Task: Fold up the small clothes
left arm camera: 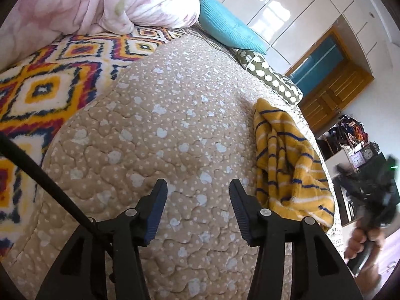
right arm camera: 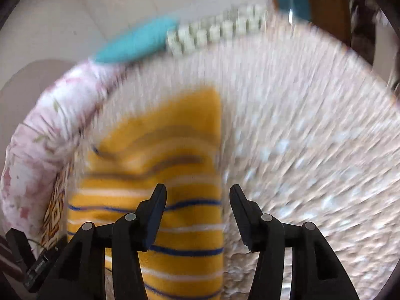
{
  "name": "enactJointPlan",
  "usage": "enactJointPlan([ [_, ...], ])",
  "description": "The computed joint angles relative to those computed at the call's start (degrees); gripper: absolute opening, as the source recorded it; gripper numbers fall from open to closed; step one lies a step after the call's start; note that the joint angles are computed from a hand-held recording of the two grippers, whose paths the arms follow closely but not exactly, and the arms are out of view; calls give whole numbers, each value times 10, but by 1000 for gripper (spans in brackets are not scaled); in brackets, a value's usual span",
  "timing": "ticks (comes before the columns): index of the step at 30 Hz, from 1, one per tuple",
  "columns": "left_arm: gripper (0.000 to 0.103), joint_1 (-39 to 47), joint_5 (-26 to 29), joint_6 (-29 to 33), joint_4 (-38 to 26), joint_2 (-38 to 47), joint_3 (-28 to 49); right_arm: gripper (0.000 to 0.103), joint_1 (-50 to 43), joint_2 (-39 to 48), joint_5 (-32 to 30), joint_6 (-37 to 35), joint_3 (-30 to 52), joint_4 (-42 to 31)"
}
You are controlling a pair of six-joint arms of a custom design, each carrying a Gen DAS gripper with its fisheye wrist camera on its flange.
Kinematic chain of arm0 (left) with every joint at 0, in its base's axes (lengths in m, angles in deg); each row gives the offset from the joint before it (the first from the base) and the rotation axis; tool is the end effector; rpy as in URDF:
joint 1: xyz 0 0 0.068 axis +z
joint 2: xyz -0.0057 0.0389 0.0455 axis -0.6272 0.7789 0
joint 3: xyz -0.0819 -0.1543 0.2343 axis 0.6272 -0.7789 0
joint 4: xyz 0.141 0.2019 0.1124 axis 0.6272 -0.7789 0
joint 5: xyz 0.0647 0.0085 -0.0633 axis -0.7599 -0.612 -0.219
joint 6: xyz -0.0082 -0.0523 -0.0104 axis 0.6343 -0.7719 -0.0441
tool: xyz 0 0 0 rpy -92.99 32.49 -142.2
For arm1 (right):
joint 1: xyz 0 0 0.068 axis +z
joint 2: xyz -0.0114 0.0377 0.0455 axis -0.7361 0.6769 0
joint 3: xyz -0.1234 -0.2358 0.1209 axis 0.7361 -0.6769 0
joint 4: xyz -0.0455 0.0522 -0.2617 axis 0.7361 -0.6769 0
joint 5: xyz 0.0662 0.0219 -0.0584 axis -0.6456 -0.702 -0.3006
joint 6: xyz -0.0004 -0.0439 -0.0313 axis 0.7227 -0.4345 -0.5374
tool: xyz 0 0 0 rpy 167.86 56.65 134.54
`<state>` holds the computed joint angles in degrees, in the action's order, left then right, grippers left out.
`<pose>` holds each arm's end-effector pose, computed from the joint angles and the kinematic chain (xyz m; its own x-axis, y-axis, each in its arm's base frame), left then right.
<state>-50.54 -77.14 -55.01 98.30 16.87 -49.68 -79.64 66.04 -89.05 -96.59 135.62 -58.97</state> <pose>0.2021 -0.0485 0.1342 -0.7572 -0.4217 -0.4987 -0.1398 0.8505 -0.5070 0.2836 -0.1557 0.2219 -0.7789 0.1601 -0.6064 -0.0366 0.9536 0.2988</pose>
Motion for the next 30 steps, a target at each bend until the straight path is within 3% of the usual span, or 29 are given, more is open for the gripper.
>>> enactJointPlan([
  [2, 52, 0, 0, -3, -2, -3, 0, 51, 23, -42, 0, -11, -4, -4],
  [3, 53, 0, 0, -4, -5, -7, -1, 30, 41, -45, -7, -19, 5, -21],
  [5, 53, 1, -1, -1, -14, -23, -6, 18, 88, -27, -5, -13, 24, -44],
  [8, 57, -2, -23, 0, -32, -53, -15, 18, 161, 18, 22, 51, 14, -4],
  [11, 58, 9, -27, 4, -35, -55, -16, 17, 204, 77, -6, 91, -10, -10],
  [14, 58, 35, 6, 7, -32, -46, -14, 17, 255, 32, 41, 48, -92, 51],
  [17, 58, 41, 10, 12, -37, -47, -10, 17, 233, 8, 8, 23, -74, -4],
  [21, 61, 25, -16, 14, -48, -52, -4, 17, 175, -53, -51, 14, -109, -7],
  [24, 61, 15, -33, 13, -52, -46, -2, 17, 169, -46, -26, -37, -154, -28],
  [27, 62, 15, -34, 14, -50, -42, -3, 17, 152, -121, -4, -101, -219, -22],
  [30, 63, 15, -37, 11, -47, -32, -2, 17, 100, -174, -33, -167, -193, -98],
])
